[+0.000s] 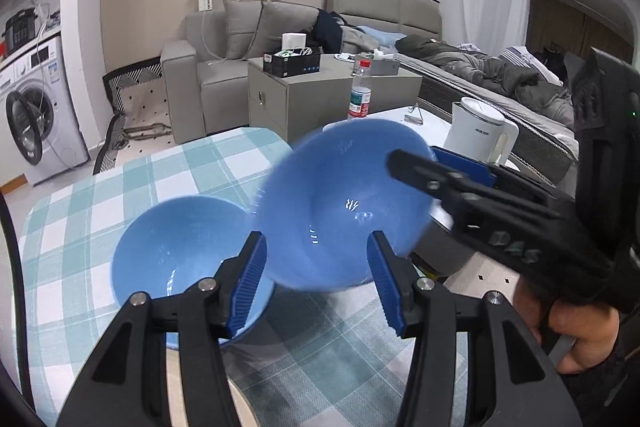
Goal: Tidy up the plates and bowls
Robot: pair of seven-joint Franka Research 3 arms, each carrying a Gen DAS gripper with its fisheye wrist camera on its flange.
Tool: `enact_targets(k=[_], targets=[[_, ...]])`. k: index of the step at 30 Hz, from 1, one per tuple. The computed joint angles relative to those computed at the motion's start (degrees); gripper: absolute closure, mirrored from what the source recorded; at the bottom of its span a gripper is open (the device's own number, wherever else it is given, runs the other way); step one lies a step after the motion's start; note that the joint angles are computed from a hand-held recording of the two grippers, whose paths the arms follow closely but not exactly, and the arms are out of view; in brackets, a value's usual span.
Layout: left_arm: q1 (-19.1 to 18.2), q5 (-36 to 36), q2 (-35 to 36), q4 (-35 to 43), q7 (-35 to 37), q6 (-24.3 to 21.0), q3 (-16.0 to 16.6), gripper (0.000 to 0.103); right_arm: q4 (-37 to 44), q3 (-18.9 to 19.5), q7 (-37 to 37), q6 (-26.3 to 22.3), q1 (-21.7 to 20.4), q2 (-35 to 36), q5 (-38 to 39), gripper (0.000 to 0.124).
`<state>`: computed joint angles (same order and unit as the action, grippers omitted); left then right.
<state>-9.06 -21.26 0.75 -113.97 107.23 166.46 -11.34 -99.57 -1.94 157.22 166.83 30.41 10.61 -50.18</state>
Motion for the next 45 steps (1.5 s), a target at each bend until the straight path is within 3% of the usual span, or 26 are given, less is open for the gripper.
enact_targets(k=[2,5,8,11,16,19,30,33,36,45], targets=[[0.0,2.1,1.2,0.6,-0.7,-0.3,0.1,0.052,0.4,0.9,-2.7,0.7,-0.9,1.1,3.5,0.078],[0.9,3.5,3.4,3.3,-3.8,-4.6,-0.1,0.052,1.5,4.0,-14.5,-0.3,-3.3,3.8,15.9,0.078],[1.4,8.3,4.5,3.4,-7.8,-5.4,0.1,0.052,2.7,7.7,-25.8,-1.8,-6.3,6.7,27.2,0.078],[2.3,8.3,4.8,3.3,-8.1,-5.7,-0.5,0.052,2.3,7.7,-30.3,-2.7,-6.8,7.8,32.3,0.078],[3.2,9.1,5.5,3.9,-8.9,-5.6,-0.8,0.052,-0.3,1.6,-28.4,-1.7,-2.9,6.8,32.9,0.078],[3.6,9.5,6.0,4.5,-9.4,-5.7,-0.9,0.052,-1.4,-0.1,-28.5,-0.7,-2.0,6.4,34.4,0.077],[5.5,9.6,7.0,6.5,-9.3,-6.5,-0.8,0.048,1.2,0.1,-34.6,-1.3,-1.7,8.9,40.9,0.075],[6.3,9.9,7.5,7.2,-9.7,-5.7,-0.3,0.039,2.4,-0.4,-35.0,-2.2,-1.0,9.8,41.4,0.067],[7.1,10.3,8.3,8.2,-9.6,-5.6,-0.2,0.039,3.9,-0.1,-36.6,-3.1,-1.0,10.7,41.8,0.061],[9.5,11.4,11.9,12.9,-11.2,-5.1,-0.3,0.03,10.9,-1.1,-38.2,-10.2,-0.3,12.6,38.9,0.056]])
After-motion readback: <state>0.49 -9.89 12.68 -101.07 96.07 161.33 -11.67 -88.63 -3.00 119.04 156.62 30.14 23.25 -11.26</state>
